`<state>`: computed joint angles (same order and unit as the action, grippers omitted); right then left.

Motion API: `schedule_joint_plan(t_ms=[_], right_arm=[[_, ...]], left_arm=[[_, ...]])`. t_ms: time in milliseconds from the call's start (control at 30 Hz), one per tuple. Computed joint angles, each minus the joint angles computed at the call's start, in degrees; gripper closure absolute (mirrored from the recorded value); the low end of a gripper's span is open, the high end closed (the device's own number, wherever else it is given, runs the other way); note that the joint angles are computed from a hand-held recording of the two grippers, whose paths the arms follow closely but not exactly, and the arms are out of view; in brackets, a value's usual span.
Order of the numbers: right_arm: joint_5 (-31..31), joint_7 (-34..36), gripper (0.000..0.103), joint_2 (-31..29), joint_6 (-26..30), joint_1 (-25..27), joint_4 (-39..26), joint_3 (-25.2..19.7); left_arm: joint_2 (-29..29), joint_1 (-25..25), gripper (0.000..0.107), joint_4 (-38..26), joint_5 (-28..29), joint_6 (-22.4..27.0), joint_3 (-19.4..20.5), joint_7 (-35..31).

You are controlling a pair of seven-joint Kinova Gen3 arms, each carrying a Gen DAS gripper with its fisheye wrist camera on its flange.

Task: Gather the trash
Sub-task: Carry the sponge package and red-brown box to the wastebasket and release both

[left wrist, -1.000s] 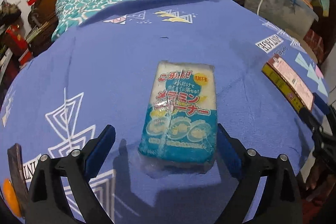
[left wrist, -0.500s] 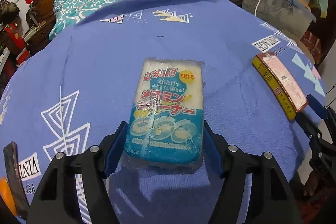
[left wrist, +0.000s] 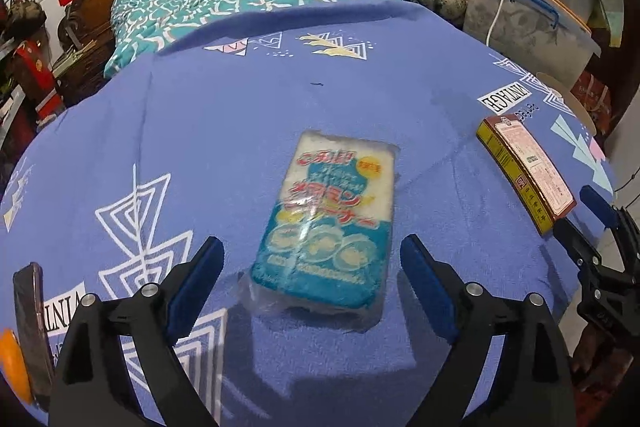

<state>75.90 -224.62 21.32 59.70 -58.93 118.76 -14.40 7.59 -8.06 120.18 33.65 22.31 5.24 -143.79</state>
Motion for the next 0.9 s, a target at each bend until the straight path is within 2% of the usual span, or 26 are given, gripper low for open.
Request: schedule_joint_plan(t_ms=[167,267,300,333,433,533,700,900], right_arm=[[1.8,-2.7,0.020,0.4,-1.9,0.8,1.5,0.1],[3.1,-4.5,0.021,0.1,-2.4,1.3,2.5,0.1],[3.6,-4.9,0.036,0.0,-2.9,1.7,2.9,0.1],[4.2,-5.1,0.042,0.0,-3.6,2.2,3.1,0.0],[7.1,-7.9,0.043,-0.6,-4.4,2.8,5.0,-0.5],[9.4,-14.6,0.043,-1.9,-2.8,3.2,8.6,-1.3],[8.8,-22.6,0.043,-5.8,2.9,4.3,15.4,-3.0],[4.4,-28.3,0.043,-13.1,5.5,10.1,25.5,-3.3]], left_arm=[[0.8,3.3,0.025,0.2,-6.7,-2.4,-0.6,6.1],[2.0,3.6,0.045,-0.6,-8.9,-1.9,-0.4,8.5],[2.1,3.1,0.047,-0.5,-8.7,-2.3,0.3,8.4],[2.1,2.7,0.048,-0.7,-8.6,-2.2,0.8,8.3],[1.7,1.4,0.049,-2.0,-6.5,0.9,2.4,6.1],[0.7,3.3,0.049,-3.5,-5.0,2.4,3.3,5.3],[3.5,9.5,0.049,-12.1,-4.2,8.9,5.6,5.7],[11.3,20.9,0.049,-26.3,-12.8,12.5,9.0,13.8]])
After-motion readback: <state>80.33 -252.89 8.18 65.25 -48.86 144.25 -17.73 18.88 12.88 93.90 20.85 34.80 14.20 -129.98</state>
